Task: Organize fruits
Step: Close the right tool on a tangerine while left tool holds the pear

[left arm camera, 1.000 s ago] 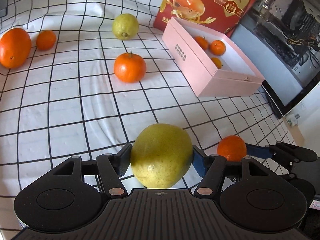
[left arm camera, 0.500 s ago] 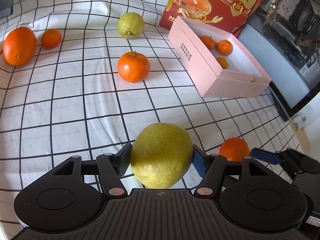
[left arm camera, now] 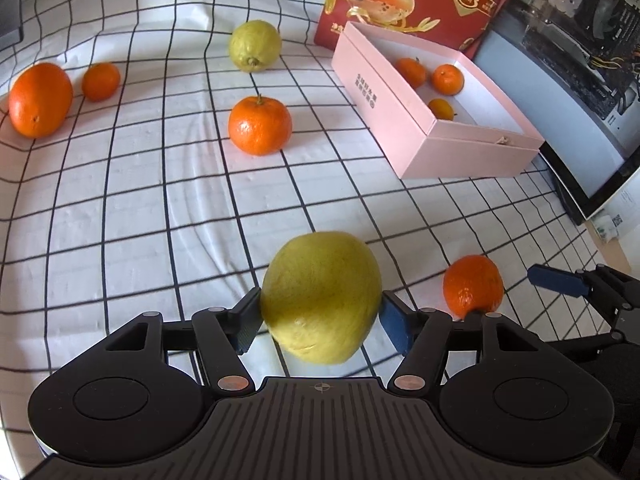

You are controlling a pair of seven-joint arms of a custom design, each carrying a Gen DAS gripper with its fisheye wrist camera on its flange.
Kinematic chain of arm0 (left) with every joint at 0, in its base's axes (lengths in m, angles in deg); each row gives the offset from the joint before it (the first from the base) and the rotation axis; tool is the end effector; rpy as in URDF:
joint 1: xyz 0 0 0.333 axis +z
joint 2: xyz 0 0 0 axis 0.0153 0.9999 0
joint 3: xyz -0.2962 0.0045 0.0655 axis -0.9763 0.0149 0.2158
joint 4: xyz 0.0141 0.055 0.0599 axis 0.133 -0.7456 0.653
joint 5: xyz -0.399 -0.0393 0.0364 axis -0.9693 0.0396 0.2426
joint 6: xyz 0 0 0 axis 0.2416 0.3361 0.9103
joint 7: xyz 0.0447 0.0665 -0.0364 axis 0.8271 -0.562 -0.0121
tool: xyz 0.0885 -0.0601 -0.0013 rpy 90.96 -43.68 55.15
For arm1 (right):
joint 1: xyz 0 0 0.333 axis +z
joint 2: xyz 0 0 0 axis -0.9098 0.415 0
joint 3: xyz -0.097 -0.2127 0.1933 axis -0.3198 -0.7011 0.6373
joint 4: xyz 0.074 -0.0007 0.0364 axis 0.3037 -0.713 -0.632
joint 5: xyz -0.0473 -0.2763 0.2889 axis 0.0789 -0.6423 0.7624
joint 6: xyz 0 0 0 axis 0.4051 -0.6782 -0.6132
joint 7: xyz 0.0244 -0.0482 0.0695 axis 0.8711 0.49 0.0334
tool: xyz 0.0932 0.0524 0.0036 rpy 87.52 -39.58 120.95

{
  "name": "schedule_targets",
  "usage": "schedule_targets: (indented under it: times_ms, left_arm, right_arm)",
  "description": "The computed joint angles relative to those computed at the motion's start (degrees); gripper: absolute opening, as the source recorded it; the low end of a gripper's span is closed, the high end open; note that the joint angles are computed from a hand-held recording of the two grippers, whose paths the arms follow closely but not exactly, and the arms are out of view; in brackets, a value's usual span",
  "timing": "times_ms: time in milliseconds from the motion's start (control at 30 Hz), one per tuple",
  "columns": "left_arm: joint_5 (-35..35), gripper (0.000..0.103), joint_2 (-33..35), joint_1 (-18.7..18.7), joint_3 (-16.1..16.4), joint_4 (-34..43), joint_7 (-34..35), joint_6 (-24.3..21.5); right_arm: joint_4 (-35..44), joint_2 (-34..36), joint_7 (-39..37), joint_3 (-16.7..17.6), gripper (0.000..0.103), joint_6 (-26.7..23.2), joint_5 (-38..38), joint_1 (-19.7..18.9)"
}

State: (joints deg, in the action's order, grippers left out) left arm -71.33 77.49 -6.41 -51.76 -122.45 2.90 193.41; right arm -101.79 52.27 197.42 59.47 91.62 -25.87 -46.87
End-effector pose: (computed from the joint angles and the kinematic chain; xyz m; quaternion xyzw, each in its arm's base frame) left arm 0.5618 -0.1698 0.4430 -0.7021 0.6466 -0.2737 0.1188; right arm 0.5325 0.2496 0.4297 -0.7732 0.5252 -0.2202 0.2790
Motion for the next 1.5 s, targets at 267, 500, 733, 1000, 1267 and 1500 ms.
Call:
schedule_targets:
  times_ms: [267,500,733,1000,1267,1500]
  left_arm:
    - [-1.72,0.063,-2.41,-0.44,-0.09,-1.92,-0.08,-0.49]
    - [-4.61,0.062,-3.77,-0.94,0.06,-3.26,1.58,1.35]
    - [-4.52,0.064,-2.40,-0.75,0.19,-2.26,2.92,3.82]
    - [-1.74,0.069,3.84,-0.34,0.07,5.60,3.08,0.76]
    - [3.78,0.071,8.45,-1.03,0.35,11.85,-2.28,-2.23]
    - [2.08,0.073,10.69,-0.69,-0.71,14.10,-0.46,-3.74]
  right_arm:
    - [0.28,0.15,2.55,0.09,0.086,-1.41,-4.51,0.50]
    - [1.00,1.19,-2.92,0.89,0.086,-1.78,4.20,0.69]
    - [3.12,3.51,-5.59,0.86,0.086,-1.27,9.45,1.36]
    - [3.93,4.69,-4.14,0.03,0.086,-0.22,6.68,2.73]
    - [2.36,3.64,-3.88,-0.12,0.086,0.66,6.83,2.88]
    - [2.20,3.44,-1.06,-0.64,0.086,0.38,2.84,3.12]
